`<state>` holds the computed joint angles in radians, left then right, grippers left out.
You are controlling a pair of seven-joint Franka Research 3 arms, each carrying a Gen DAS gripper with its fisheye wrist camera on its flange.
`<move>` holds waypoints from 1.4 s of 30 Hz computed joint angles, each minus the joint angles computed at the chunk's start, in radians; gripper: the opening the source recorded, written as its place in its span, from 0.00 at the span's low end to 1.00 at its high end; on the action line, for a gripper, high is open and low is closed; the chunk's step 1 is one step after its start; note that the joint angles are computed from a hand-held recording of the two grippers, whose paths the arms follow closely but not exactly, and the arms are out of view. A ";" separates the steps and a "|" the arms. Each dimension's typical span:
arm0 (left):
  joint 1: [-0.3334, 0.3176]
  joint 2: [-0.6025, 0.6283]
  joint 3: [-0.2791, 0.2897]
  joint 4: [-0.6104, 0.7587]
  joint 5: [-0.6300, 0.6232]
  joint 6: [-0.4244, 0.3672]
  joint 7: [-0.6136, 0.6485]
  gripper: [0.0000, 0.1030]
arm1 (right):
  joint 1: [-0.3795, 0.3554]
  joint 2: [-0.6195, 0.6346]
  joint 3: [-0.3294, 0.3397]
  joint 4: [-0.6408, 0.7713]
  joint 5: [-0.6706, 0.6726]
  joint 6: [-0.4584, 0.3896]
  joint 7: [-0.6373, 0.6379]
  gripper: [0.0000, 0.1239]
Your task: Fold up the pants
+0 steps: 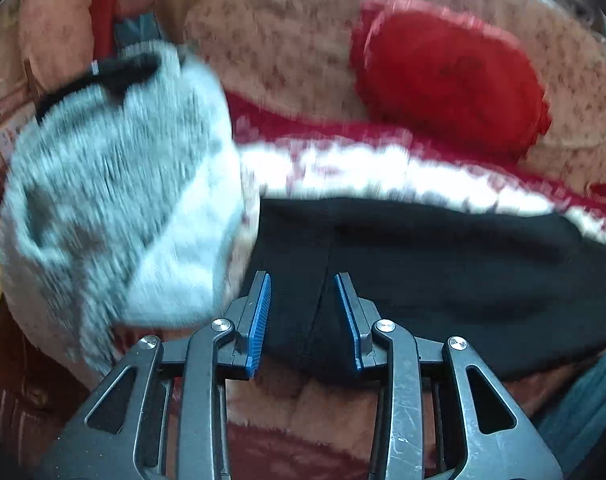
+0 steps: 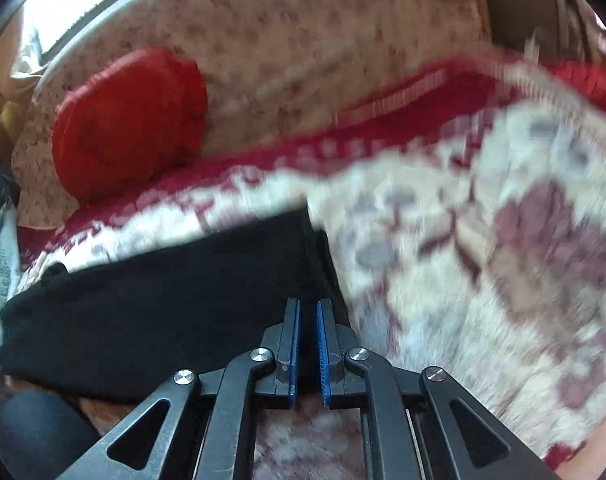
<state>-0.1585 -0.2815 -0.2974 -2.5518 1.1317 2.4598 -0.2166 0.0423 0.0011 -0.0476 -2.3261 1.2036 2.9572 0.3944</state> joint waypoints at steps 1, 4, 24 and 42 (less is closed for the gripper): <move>-0.001 -0.009 -0.011 0.011 0.020 -0.014 -0.014 0.32 | 0.005 -0.016 0.009 0.010 0.112 -0.022 -0.120 0.05; 0.002 0.014 -0.008 0.080 0.085 0.031 0.006 0.34 | 0.049 -0.054 0.017 0.031 0.277 -0.145 -0.373 0.05; -0.004 0.255 0.089 0.177 -0.052 0.122 0.108 0.40 | 0.107 0.328 0.121 0.470 -0.339 -0.554 0.190 0.02; -0.015 0.258 0.092 0.178 -0.045 0.107 0.126 0.41 | -0.271 0.425 0.024 0.489 0.057 -0.951 0.125 0.00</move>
<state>-0.1738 -0.0237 -0.2056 -2.3739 1.0864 2.5668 -0.0903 -0.2283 0.4259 -0.0238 -1.8369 1.2604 2.0059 0.5199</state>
